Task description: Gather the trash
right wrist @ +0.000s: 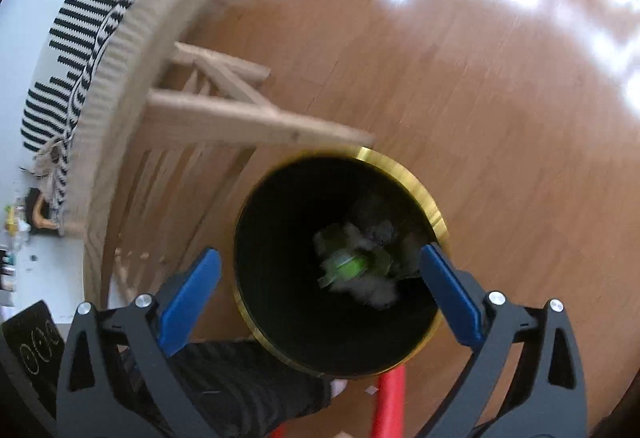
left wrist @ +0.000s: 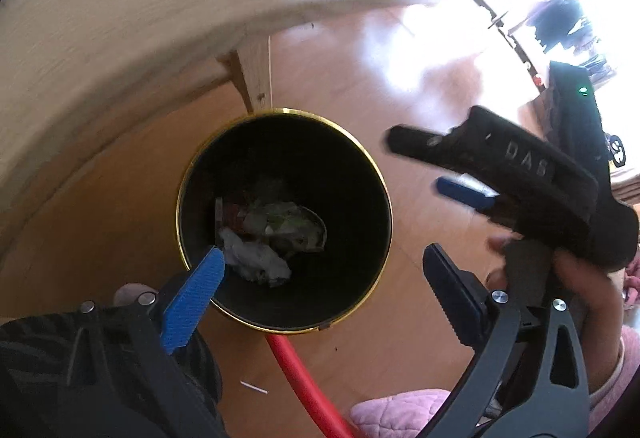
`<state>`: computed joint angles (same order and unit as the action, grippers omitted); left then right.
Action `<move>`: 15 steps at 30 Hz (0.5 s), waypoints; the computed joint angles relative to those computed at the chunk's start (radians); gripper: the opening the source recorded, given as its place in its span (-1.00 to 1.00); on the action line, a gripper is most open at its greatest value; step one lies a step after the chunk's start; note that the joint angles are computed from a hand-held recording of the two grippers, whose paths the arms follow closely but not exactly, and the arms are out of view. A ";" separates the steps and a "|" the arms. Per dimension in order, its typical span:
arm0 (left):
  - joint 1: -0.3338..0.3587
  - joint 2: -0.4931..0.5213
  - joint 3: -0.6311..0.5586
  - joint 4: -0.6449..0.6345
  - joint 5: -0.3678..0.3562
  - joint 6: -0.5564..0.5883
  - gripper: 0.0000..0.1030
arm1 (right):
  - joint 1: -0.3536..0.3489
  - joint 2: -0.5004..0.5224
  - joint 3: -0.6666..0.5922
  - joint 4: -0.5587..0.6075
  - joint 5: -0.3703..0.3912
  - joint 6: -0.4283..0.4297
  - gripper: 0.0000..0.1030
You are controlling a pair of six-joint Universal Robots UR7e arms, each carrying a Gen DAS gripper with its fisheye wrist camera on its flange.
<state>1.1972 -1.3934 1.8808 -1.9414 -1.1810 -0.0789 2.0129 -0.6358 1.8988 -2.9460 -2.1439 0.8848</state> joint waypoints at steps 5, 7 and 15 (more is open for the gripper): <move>-0.055 -0.103 0.015 -0.132 0.012 0.092 0.87 | 0.090 -0.001 -0.024 -0.085 -0.296 -0.083 0.87; -0.072 -0.113 -0.014 -0.156 0.078 0.124 0.87 | 0.101 0.011 -0.048 -0.102 -0.327 -0.131 0.87; -0.009 -0.079 -0.215 -0.423 0.438 0.287 0.87 | 0.153 0.208 -0.438 -0.020 -0.285 -0.449 0.87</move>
<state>1.1882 -1.4729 1.6660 -2.3648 -0.7434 0.2077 2.1658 -0.4279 1.4604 -2.9657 -2.4291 0.4354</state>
